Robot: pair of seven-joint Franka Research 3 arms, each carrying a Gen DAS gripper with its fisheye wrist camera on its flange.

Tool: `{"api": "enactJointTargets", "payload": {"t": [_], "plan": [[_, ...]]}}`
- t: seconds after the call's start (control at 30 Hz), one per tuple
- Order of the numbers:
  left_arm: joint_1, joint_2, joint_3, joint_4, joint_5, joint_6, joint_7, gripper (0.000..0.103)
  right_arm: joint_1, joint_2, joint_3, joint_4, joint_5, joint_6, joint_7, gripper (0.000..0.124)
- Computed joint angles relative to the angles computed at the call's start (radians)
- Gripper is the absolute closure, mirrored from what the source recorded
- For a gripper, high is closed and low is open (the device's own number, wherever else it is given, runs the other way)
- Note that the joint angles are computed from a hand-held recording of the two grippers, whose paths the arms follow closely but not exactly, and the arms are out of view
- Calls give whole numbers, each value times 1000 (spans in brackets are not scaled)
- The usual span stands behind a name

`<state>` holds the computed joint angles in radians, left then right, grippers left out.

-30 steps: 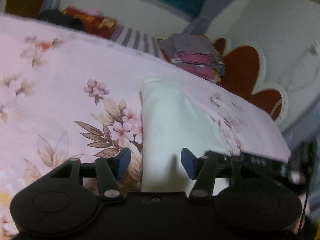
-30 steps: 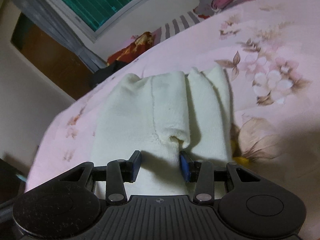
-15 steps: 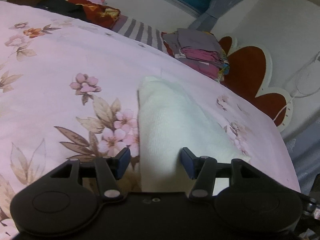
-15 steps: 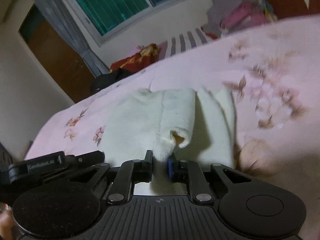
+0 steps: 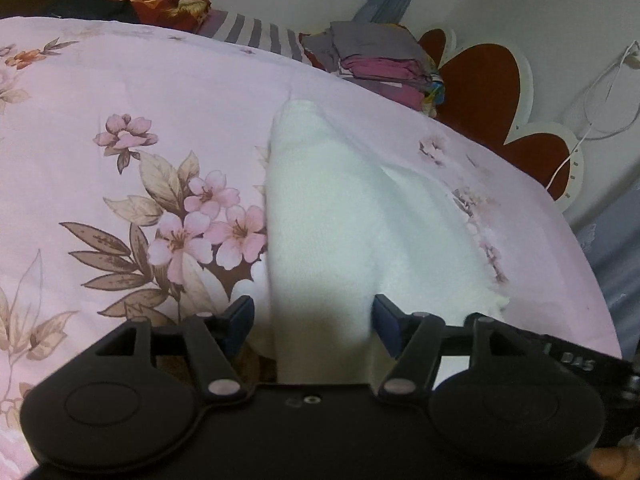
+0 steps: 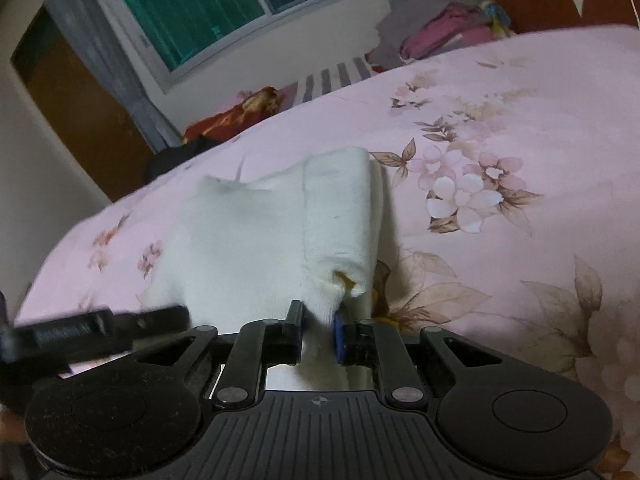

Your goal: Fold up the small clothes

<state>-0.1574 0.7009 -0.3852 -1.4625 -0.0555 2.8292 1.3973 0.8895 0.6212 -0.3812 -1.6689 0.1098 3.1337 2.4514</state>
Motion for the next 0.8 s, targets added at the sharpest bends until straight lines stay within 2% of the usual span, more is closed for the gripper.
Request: {"api": "enactJointTargets", "payload": {"t": [0.1,0.23,0.37,0.47,0.53,0.67,0.77,0.8], "plan": [[0,0,-2,0,4,-4,8,39,-102,-52,130,-43,16,27,-73,110],[16,1,-22,-8,-13,-2,22,38,-157,-120,219,-127,53,34,-144,99],[27,-2,-33,-17,-23,1,48,38,-115,-157,204,-183,58,21,-153,99],[28,-10,-31,-32,-24,11,56,38,-52,-168,152,-210,44,21,-128,99],[31,-19,-33,-50,-24,23,63,38,-40,-176,149,-228,45,31,-121,99],[33,-32,-37,-75,-21,34,71,38,50,-184,60,-242,5,-4,-73,99],[49,-40,-55,-94,-26,39,95,39,91,-201,18,-260,-47,-31,-18,108],[56,-43,-63,-102,-30,42,105,39,77,-211,35,-271,-49,-28,-8,110]]}}
